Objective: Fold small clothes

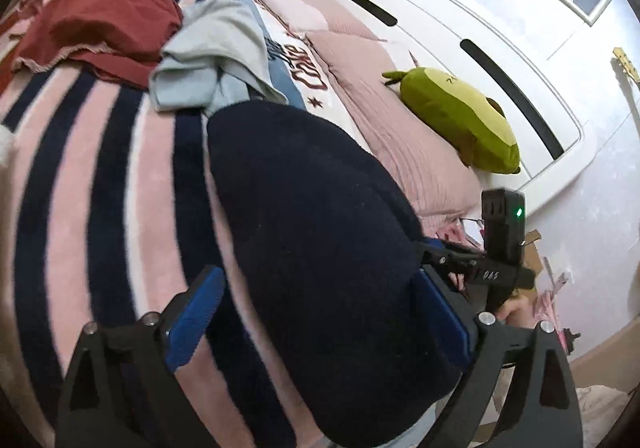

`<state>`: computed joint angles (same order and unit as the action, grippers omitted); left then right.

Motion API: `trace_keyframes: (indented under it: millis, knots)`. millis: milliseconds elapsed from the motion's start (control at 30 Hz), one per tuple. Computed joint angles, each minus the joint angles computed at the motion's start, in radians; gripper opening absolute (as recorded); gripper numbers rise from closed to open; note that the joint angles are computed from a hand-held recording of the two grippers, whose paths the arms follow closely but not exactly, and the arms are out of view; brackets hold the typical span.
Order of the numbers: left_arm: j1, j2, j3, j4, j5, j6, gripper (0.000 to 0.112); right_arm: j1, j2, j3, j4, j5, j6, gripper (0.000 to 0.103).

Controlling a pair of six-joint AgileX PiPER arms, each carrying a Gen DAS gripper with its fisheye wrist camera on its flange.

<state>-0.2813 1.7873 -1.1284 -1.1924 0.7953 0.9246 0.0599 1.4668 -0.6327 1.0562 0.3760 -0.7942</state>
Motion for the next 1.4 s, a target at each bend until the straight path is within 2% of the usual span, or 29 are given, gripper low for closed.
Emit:
trace_keyframes:
  millis: [33, 133, 267, 333, 400, 467, 500, 600, 667, 767, 1000, 1200, 1300, 1400]
  knots:
    - [0.0, 0.015, -0.01, -0.009, 0.014, 0.004, 0.093, -0.026, -0.003, 0.026, 0.054, 0.016, -0.063, 0.091]
    - [0.002, 0.066, -0.057, -0.015, 0.065, -0.001, 0.093, -0.137, 0.032, 0.06, 0.186, 0.151, -0.25, 0.093]
    - [-0.013, 0.135, -0.121, -0.007, 0.089, -0.035, 0.091, -0.176, 0.109, -0.009, 0.153, 0.276, -0.269, 0.094]
    - [-0.022, 0.162, -0.137, -0.027, 0.085, -0.032, 0.08, -0.187, 0.161, -0.046, 0.178, 0.33, -0.301, 0.093]
    - [-0.026, 0.177, -0.142, -0.058, 0.085, -0.025, 0.061, -0.195, 0.202, -0.076, 0.19, 0.381, -0.324, 0.085]
    - [-0.032, 0.171, -0.145, -0.058, 0.07, -0.034, 0.051, -0.223, 0.284, -0.118, 0.243, 0.498, -0.376, 0.065]
    - [-0.036, 0.165, -0.146, -0.051, 0.063, -0.048, 0.048, -0.227, 0.324, -0.132, 0.27, 0.539, -0.39, 0.065]
    - [-0.051, 0.128, -0.133, -0.03, 0.034, -0.054, 0.045, -0.203, 0.328, -0.126, 0.327, 0.527, -0.442, 0.059]
    - [-0.059, 0.098, -0.124, -0.018, 0.025, -0.053, 0.044, -0.201, 0.287, -0.093, 0.365, 0.527, -0.488, 0.05]
    - [-0.058, 0.061, -0.114, -0.018, 0.026, -0.048, 0.043, -0.213, 0.254, -0.064, 0.413, 0.564, -0.534, 0.046]
    - [-0.015, -0.08, -0.071, 0.042, 0.022, -0.07, 0.041, -0.095, 0.217, -0.094, 0.524, 0.55, -0.546, 0.044]
    - [0.131, -0.248, -0.087, 0.166, 0.103, -0.137, 0.041, 0.1, 0.208, -0.266, 0.552, 0.47, -0.435, 0.043]
    - [0.242, -0.319, -0.124, 0.243, 0.181, -0.164, 0.041, 0.227, 0.261, -0.431, 0.517, 0.402, -0.338, 0.043]
    - [0.424, -0.361, -0.17, 0.263, 0.294, -0.153, 0.041, 0.344, 0.349, -0.629, 0.448, 0.345, -0.207, 0.043]
